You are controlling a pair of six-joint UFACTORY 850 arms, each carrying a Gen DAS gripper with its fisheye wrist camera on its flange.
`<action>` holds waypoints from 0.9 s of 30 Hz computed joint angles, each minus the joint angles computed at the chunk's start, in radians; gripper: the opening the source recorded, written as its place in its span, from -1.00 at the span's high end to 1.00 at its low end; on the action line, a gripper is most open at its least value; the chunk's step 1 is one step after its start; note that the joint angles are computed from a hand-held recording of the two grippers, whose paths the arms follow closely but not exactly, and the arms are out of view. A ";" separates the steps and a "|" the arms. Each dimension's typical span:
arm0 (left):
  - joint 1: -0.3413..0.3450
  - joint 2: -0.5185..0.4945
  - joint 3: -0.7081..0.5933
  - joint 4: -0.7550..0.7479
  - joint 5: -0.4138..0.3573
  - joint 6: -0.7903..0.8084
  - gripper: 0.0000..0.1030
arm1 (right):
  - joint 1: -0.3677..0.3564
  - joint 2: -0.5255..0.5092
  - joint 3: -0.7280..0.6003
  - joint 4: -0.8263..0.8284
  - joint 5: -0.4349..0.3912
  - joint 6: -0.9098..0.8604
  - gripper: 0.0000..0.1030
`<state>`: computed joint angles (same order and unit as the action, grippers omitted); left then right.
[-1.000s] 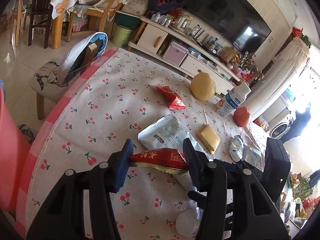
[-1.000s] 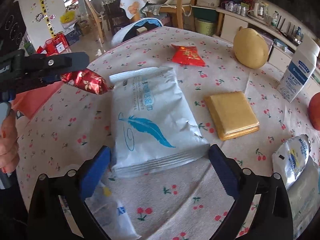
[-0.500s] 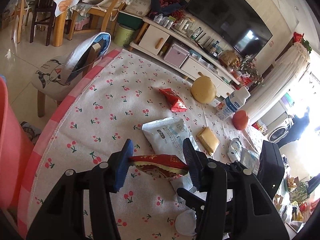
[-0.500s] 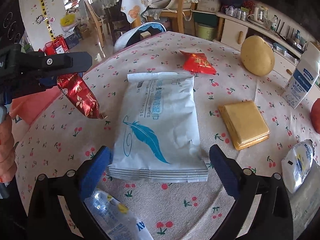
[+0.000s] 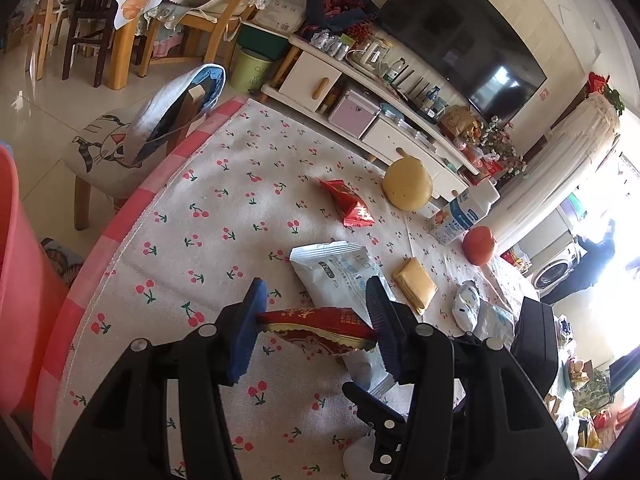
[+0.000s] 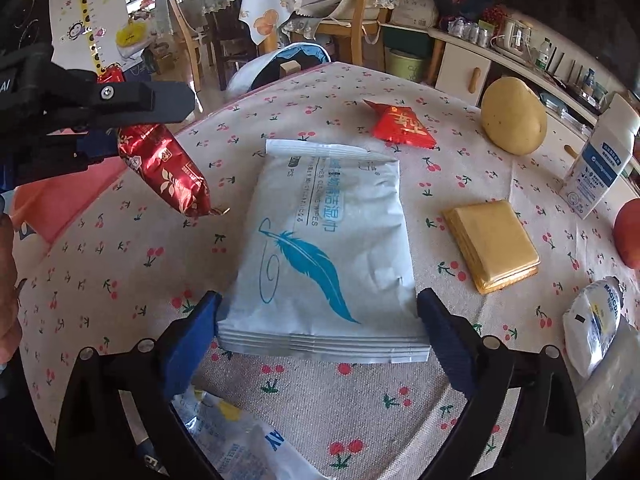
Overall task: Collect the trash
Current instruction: 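Carry the red wrapper with the left tool while the right tool carries the bottle to the pink bucket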
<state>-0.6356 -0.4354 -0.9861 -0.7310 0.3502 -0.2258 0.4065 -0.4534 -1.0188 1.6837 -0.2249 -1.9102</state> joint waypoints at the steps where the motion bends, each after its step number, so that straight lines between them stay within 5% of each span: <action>1: 0.000 0.003 0.003 0.004 0.004 -0.008 -0.02 | -0.001 0.005 0.005 0.026 0.000 -0.023 -0.85; 9: 0.004 0.047 0.047 0.018 0.046 -0.049 -0.02 | 0.002 0.074 0.061 0.256 0.013 -0.230 -0.83; 27: 0.024 0.138 0.139 0.047 0.124 -0.139 -0.03 | 0.021 0.241 0.160 0.470 0.079 -0.344 -0.81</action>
